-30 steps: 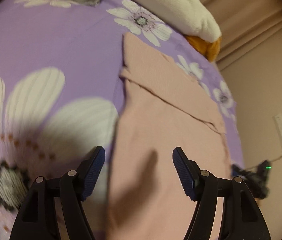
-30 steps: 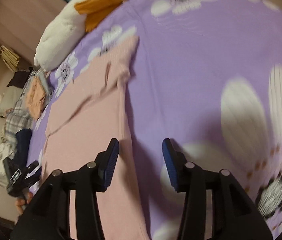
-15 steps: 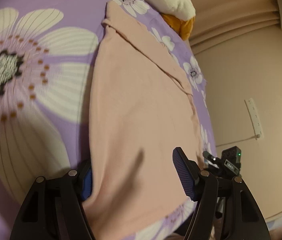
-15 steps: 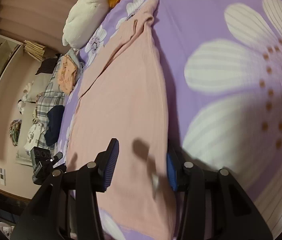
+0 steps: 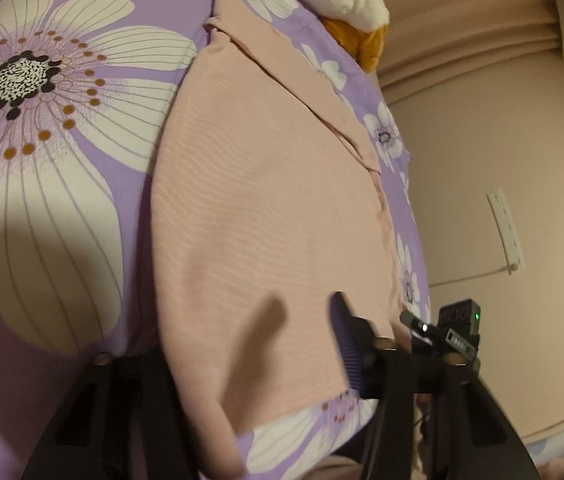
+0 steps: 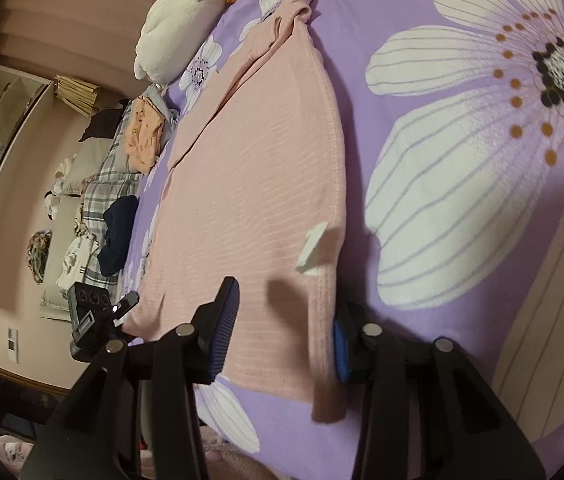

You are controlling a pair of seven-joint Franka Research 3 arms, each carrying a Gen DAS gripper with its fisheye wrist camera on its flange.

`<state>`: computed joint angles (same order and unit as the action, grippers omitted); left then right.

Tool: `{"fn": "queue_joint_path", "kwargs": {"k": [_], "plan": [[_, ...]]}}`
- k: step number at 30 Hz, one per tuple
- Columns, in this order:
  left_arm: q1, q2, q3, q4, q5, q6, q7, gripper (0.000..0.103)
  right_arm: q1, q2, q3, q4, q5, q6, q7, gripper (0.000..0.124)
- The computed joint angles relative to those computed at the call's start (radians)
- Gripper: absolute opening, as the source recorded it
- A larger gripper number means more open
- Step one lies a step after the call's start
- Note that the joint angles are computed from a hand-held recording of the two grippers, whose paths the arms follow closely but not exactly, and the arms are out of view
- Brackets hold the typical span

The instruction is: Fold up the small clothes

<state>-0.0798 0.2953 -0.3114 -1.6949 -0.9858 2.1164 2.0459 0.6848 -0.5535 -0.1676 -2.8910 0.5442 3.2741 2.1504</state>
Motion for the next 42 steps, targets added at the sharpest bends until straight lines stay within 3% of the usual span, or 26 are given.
{"fn": "queue_joint_path", "kwargs": {"k": [4, 6, 7, 11, 14, 17, 20, 25, 31, 36, 42], "plan": [[-0.003, 0.024, -0.003, 0.009, 0.001, 0.019, -0.037, 0.019, -0.045, 0.026, 0.046, 0.015, -0.006, -0.002, 0.005, 0.027], [0.000, 0.020, -0.004, -0.001, -0.003, 0.029, -0.049, 0.015, -0.083, 0.033, 0.085, 0.017, -0.007, -0.009, 0.014, 0.020], [0.003, 0.015, -0.005, -0.007, -0.007, 0.029, -0.049, 0.007, -0.090, 0.033, 0.094, 0.014, -0.005, -0.007, 0.018, 0.016], [0.019, -0.017, -0.002, -0.035, -0.049, 0.023, -0.032, 0.002, -0.142, 0.012, 0.149, 0.001, -0.006, -0.010, 0.036, 0.008], [0.028, -0.041, 0.004, -0.038, -0.107, 0.016, -0.001, 0.001, -0.122, 0.003, 0.141, -0.008, -0.018, 0.070, 0.043, 0.007], [0.026, -0.058, 0.011, -0.029, -0.165, 0.026, 0.034, 0.001, -0.074, 0.002, 0.088, -0.010, -0.072, 0.169, 0.058, 0.007], [0.014, -0.067, 0.015, -0.009, -0.199, 0.056, 0.063, 0.000, -0.099, 0.013, 0.101, 0.013, -0.116, 0.200, 0.076, 0.007], [-0.003, -0.074, 0.012, 0.039, -0.249, 0.096, 0.133, 0.000, -0.193, 0.015, 0.192, 0.059, -0.143, 0.221, 0.062, 0.006], [-0.004, -0.094, 0.015, 0.054, -0.326, 0.113, 0.223, 0.000, -0.382, -0.033, 0.390, 0.096, -0.069, 0.191, -0.002, 0.006], [-0.007, -0.125, 0.029, 0.044, -0.369, 0.100, 0.265, 0.000, -0.364, -0.058, 0.379, 0.089, -0.062, 0.224, -0.025, 0.006], [-0.018, -0.189, 0.057, 0.005, -0.358, 0.067, 0.291, 0.000, -0.409, -0.130, 0.446, 0.093, -0.038, 0.171, -0.061, 0.006]]}}
